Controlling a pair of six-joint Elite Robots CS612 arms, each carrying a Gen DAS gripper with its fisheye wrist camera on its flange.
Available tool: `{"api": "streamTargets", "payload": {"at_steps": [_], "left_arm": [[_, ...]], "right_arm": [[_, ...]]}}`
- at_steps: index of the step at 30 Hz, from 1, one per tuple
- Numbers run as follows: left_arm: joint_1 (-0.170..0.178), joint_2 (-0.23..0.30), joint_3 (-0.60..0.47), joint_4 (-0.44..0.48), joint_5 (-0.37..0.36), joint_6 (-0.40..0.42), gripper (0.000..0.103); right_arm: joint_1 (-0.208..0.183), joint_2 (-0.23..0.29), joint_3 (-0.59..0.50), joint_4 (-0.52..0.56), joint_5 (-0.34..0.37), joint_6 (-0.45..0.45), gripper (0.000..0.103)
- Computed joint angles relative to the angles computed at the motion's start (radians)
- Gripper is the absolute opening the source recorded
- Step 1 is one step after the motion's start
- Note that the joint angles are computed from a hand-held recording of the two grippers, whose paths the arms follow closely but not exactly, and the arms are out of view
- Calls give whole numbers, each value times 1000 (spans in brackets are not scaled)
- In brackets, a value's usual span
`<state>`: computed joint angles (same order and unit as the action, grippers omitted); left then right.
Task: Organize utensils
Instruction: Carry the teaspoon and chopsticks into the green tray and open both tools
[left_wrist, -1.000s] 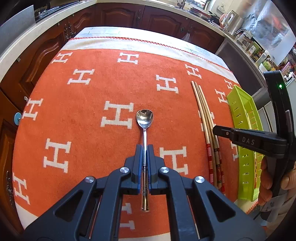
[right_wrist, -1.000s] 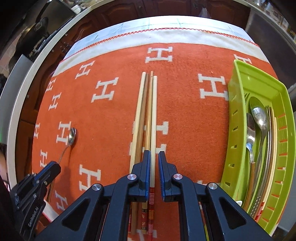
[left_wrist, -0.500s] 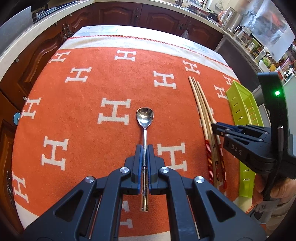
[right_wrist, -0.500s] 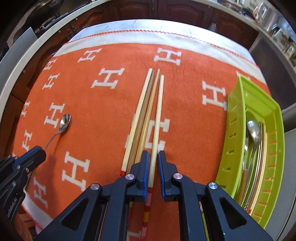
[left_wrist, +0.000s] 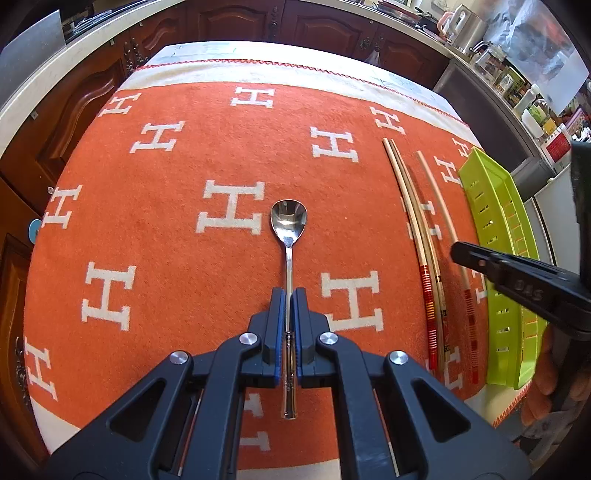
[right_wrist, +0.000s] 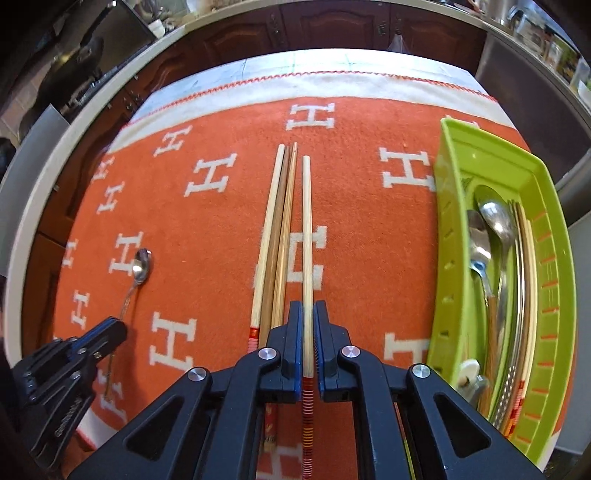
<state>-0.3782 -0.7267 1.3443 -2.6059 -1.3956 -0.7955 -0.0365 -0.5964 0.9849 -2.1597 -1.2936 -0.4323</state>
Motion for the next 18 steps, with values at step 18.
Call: {"api": "streamTargets", "payload": {"at_steps": [18], "left_arm": [[-18,-19,-18,-133,-72,32,2]], "right_arm": [[-120,-104,77,-18,234,65,5]]}}
